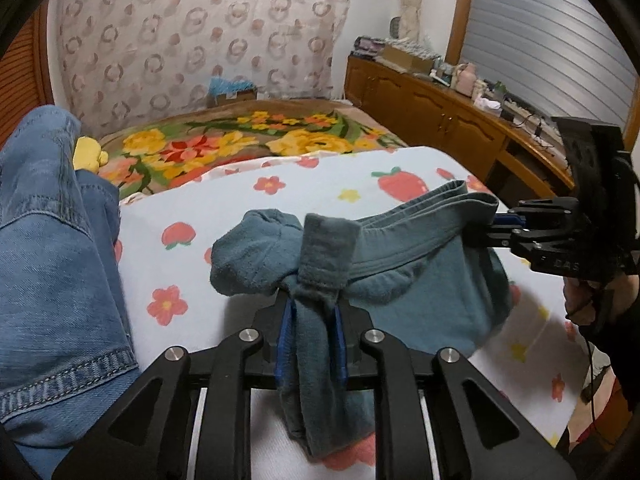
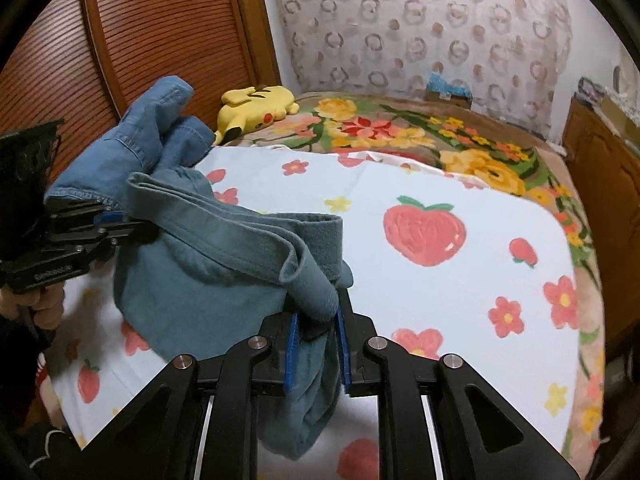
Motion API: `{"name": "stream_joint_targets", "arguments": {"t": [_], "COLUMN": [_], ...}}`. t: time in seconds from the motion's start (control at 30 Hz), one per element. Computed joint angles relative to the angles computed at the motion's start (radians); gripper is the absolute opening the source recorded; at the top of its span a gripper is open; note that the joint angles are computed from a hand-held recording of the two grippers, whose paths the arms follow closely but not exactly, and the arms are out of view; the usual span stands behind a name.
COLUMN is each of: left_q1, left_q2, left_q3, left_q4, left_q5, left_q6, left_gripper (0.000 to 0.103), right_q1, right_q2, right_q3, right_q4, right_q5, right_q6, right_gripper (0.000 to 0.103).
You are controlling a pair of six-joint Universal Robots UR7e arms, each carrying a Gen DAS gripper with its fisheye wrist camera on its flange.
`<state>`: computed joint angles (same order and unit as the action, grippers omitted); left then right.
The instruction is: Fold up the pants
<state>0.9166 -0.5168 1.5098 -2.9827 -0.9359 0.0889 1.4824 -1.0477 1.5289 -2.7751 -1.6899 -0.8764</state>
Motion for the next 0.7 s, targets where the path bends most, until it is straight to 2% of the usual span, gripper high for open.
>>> {"name": "stream_joint_targets", "arguments": {"t": [0.03, 0.1, 0.17, 0.27, 0.33, 0.37, 0.7], "left_q1": [0.000, -0.002, -0.005, -0.013, -0.017, -0.015, -0.011], "left_q2": [-0.001, -0.004, -0.009, -0.012, -0.012, -0.011, 0.010], "left_q3": [0.000, 0.003, 0.011, 0.016, 0.018, 0.017, 0.021], "left_q4": [0.000, -0.008, -0.031, -0.053, -0.062, -0.065, -0.012], "left_q5": [0.001, 0.005, 0.004, 0.004, -0.001, -0.008, 0.007], "left_q6": [-0.004, -0.014, -0.005, 0.009, 0.021, 0.027, 0.017], "left_gripper": [0.025, 0.040, 0.048, 0.049, 0.063, 0.074, 0.076], "right_q1": [0.001, 0.000, 0.000, 0.004, 0.002, 0.002, -0.008], "right_q2": [0.002, 0.001, -0.010, -0.030, -0.044, -0.051, -0.113], "right_q3": [0.000, 0.003, 0.024, 0.073, 0.092, 0.103, 0.193], "right_q4": [-0.006, -0.017, -0.032, -0.075, -0.075, -0.076, -0.066], "right_q5": [0.000, -0.003, -0.003, -0.009, 0.000, 0.002, -0.024], "right_q6": [-0.003, -0.007, -0.013, -0.010, -0.006, -0.006, -0.008], "right_gripper": [0.020, 0.022, 0.023, 0.025, 0.027, 0.028, 0.032]}}
